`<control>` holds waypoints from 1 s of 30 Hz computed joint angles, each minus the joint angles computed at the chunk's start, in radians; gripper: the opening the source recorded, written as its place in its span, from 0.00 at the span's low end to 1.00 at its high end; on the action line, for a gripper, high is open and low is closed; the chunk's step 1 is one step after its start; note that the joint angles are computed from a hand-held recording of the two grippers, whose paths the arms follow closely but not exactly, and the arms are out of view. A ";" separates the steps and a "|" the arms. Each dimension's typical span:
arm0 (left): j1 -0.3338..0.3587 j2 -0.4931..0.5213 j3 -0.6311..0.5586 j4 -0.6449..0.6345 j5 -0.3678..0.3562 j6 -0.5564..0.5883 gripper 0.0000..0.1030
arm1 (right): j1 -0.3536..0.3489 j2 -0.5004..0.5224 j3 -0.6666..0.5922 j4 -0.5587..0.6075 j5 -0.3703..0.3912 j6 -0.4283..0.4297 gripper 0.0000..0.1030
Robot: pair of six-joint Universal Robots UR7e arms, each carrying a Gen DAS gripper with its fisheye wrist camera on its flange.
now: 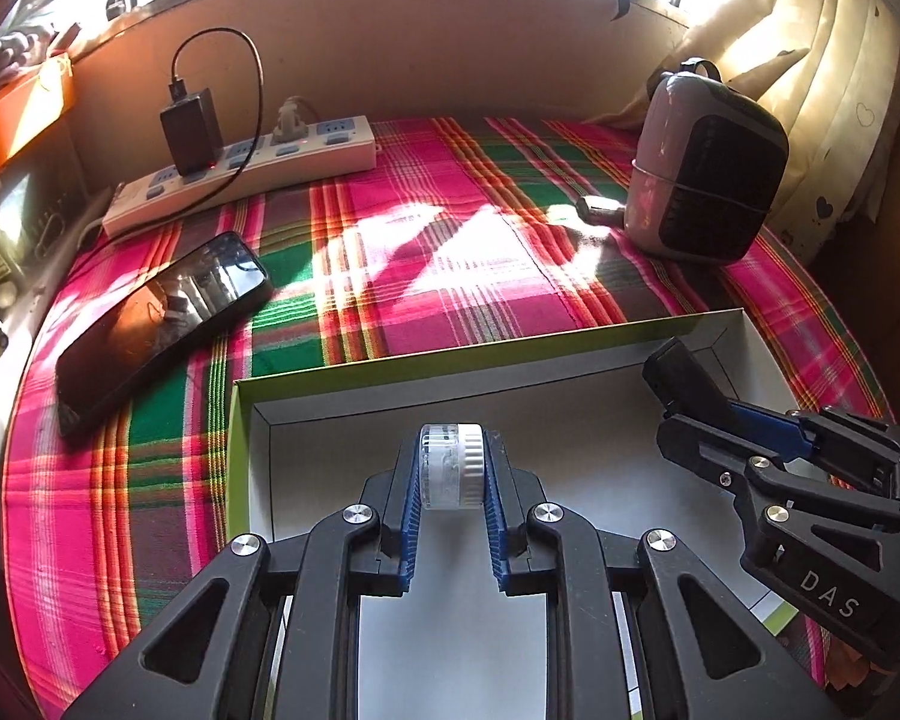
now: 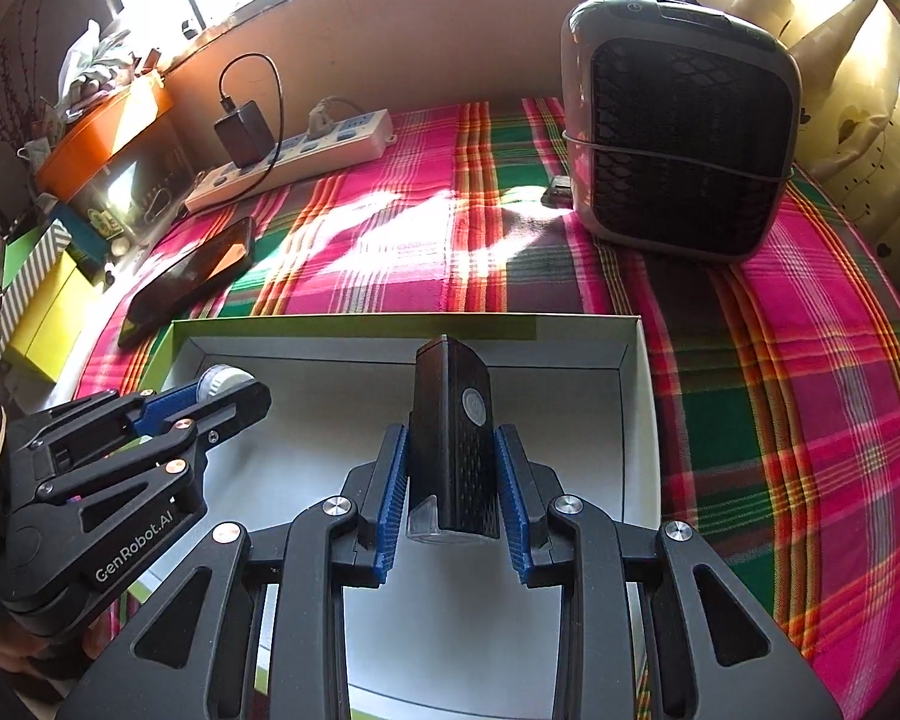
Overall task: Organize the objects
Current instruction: 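Carry the white roll and black flashlight over the white box with both tools, then lower both objects into the box and open both tools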
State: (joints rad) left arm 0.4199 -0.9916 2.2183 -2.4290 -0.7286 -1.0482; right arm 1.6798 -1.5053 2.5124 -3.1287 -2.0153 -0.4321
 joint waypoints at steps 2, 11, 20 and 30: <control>0.002 0.004 0.000 -0.012 -0.003 0.010 0.17 | 0.003 0.008 -0.001 -0.015 -0.008 -0.006 0.29; 0.015 0.015 0.005 -0.031 -0.005 0.014 0.17 | 0.016 0.045 0.003 -0.078 -0.039 -0.035 0.29; 0.016 0.010 0.006 -0.031 -0.009 0.012 0.18 | 0.014 0.053 0.007 -0.093 -0.030 -0.047 0.29; 0.014 -0.001 0.013 -0.020 -0.009 -0.003 0.28 | 0.019 0.063 0.010 -0.113 -0.040 -0.039 0.29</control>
State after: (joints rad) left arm 0.4335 -0.9922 2.2309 -2.4495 -0.7380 -1.0516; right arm 1.6991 -1.4418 2.5220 -3.2415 -2.0556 -0.4707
